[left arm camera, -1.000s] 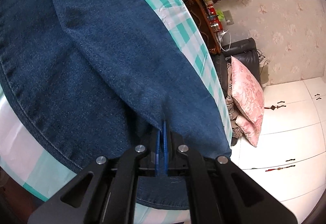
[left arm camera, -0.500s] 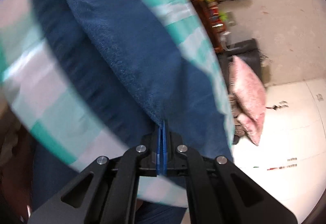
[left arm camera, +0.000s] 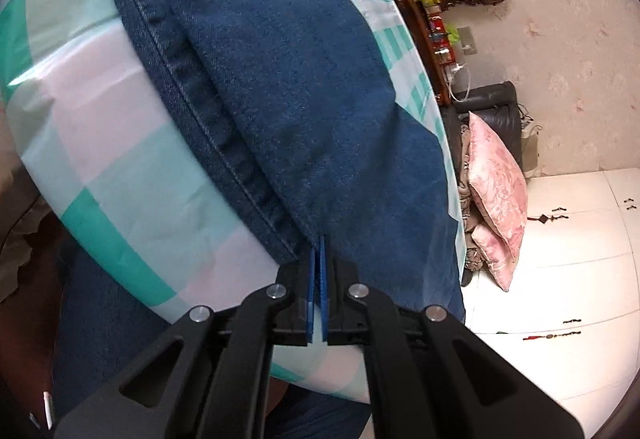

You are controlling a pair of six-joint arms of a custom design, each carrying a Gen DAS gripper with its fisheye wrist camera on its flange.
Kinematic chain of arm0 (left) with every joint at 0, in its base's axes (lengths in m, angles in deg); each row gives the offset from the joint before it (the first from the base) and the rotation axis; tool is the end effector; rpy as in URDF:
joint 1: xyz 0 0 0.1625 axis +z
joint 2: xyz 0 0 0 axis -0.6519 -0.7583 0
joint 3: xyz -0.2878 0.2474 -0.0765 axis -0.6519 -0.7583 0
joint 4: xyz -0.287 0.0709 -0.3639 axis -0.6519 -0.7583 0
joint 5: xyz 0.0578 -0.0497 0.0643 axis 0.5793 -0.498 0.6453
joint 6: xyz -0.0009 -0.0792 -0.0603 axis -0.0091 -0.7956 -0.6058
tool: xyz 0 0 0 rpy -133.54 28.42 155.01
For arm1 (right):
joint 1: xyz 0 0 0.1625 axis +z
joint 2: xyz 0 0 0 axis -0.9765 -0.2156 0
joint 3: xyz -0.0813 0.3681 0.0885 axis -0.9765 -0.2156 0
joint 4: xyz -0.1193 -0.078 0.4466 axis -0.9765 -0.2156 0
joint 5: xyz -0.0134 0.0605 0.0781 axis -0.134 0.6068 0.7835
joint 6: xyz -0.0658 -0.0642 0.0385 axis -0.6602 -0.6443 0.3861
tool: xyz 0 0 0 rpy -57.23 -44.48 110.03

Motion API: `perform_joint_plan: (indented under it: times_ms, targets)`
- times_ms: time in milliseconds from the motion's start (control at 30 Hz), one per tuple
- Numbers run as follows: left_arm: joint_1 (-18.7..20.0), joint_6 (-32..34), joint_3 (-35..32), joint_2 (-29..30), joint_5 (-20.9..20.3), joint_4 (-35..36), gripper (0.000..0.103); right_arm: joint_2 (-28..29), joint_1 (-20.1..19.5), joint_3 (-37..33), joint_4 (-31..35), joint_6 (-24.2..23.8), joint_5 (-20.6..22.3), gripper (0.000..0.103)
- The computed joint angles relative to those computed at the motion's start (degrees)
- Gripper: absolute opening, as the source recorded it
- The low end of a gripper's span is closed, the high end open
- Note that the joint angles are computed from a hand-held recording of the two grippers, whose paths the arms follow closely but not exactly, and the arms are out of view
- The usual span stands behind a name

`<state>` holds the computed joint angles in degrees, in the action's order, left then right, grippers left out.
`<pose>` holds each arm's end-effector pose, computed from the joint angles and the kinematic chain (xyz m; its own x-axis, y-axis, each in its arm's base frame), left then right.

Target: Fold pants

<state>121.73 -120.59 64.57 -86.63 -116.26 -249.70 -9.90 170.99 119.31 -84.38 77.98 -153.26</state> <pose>0.0799 -0.6319 0.3214 -0.7004 -0.5917 0.3991 -0.6345 0.2602 -0.7278 0.1468 -0.9166 0.1773 -0.9124 0.0813 0.4011 -0.1066 0.8990 -0.4247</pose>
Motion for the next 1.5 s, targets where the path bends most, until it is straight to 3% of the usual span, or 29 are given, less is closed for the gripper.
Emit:
perform_joint_plan:
  times_ms: [100, 300, 400, 433, 567, 600, 633, 667, 733, 767, 900, 967, 1000, 1033, 1067, 1133, 1200, 1267, 1333, 1433, 1500]
  targets:
    - [1.27, 0.23, 0.60, -0.07, -1.59, -3.18, 0.017, 1.01, -0.10, -1.40, 1.17, 0.37, -0.82, 0.011]
    - [3.76, 0.39, 0.66, -0.93, -1.50, -7.81, 0.021, 1.30, 0.32, -1.32, 0.49, -0.32, -2.49, 0.011]
    - [6.40, 0.19, 0.44, -1.42, -3.48, -10.87, 0.020, 1.99, 0.48, -2.47, 1.23, -0.07, -3.06, 0.011]
    - [6.94, 0.03, 0.20, -1.59, -3.40, -11.05, 0.014, 2.08, 0.51, -2.61, 1.29, -0.01, -3.17, 0.011]
    - [8.76, 0.70, -0.41, -3.27, 0.08, -11.47, 0.011, 2.42, 0.62, -3.17, 1.65, 0.31, -3.42, 0.011]
    - [9.08, 0.58, -0.29, -4.03, 1.06, -10.74, 0.002, 2.48, 0.63, -3.28, 1.74, 0.36, -3.43, 0.011]
    - [9.45, 0.50, -0.07, -4.76, 0.16, -10.64, 0.002, 2.62, 0.64, -3.66, 2.19, 0.68, -3.32, 0.011]
    - [8.72, 1.67, 0.93, -5.76, 0.45, -12.35, 0.002, 2.66, 0.63, -4.04, 2.55, 1.04, -3.02, 0.011]
    - [5.45, 6.56, 1.97, -6.86, 6.02, -12.70, 0.002, 1.98, 0.88, -3.22, 1.40, 0.16, -2.57, 0.011]
    - [5.16, 6.53, 2.68, -6.95, 6.61, -13.55, 0.002, 1.66, 1.02, -2.79, 0.70, -0.54, -2.45, 0.011]
    - [7.74, -1.22, 4.18, -7.13, 3.89, -10.65, 0.003, 4.17, 1.16, -6.55, 2.76, -0.24, -4.11, 0.011]
    - [5.97, 1.19, 4.81, -7.92, 8.23, -10.01, 0.007, 3.98, 1.16, -6.15, 2.25, -0.74, -4.19, 0.011]
    - [6.06, 1.59, 4.23, -7.86, 8.48, -9.73, 0.023, 3.90, 1.13, -6.09, 2.29, -0.89, -4.10, 0.011]
    - [6.62, 1.75, 4.15, -7.98, 7.33, -10.39, 0.032, 4.14, 1.11, -6.51, 2.68, -0.91, -4.17, 0.011]
    - [7.90, 1.45, 3.53, -7.98, 5.31, -10.65, 0.030, 4.56, 1.11, -7.17, 3.13, -0.85, -4.43, 0.011]
    - [9.02, -0.25, 2.89, -8.59, 5.37, -8.27, 0.002, 5.40, 1.32, -8.17, 3.27, -1.04, -5.31, 0.011]
    - [8.10, 1.45, 3.29, -9.38, 5.79, -9.40, 0.002, 4.77, 1.50, -7.26, 2.56, -0.74, -4.92, 0.011]
    - [4.35, 6.04, 4.69, -10.44, 11.52, -11.50, 0.002, 3.01, 1.73, -4.96, 0.76, -1.20, -3.56, 0.011]
    - [2.75, 5.37, 6.36, -11.01, 14.65, -13.37, 0.002, 1.70, 1.95, -3.24, -0.74, -2.27, -2.71, 0.011]
    - [6.02, -0.66, 6.59, -10.30, 10.74, -10.10, 0.002, 4.53, 1.79, -7.74, 2.46, -1.86, -4.04, 0.011]
    - [7.39, 0.40, 7.13, -9.94, 7.52, -13.18, 0.003, 5.27, 1.75, -8.86, 3.53, -1.48, -4.53, 0.011]
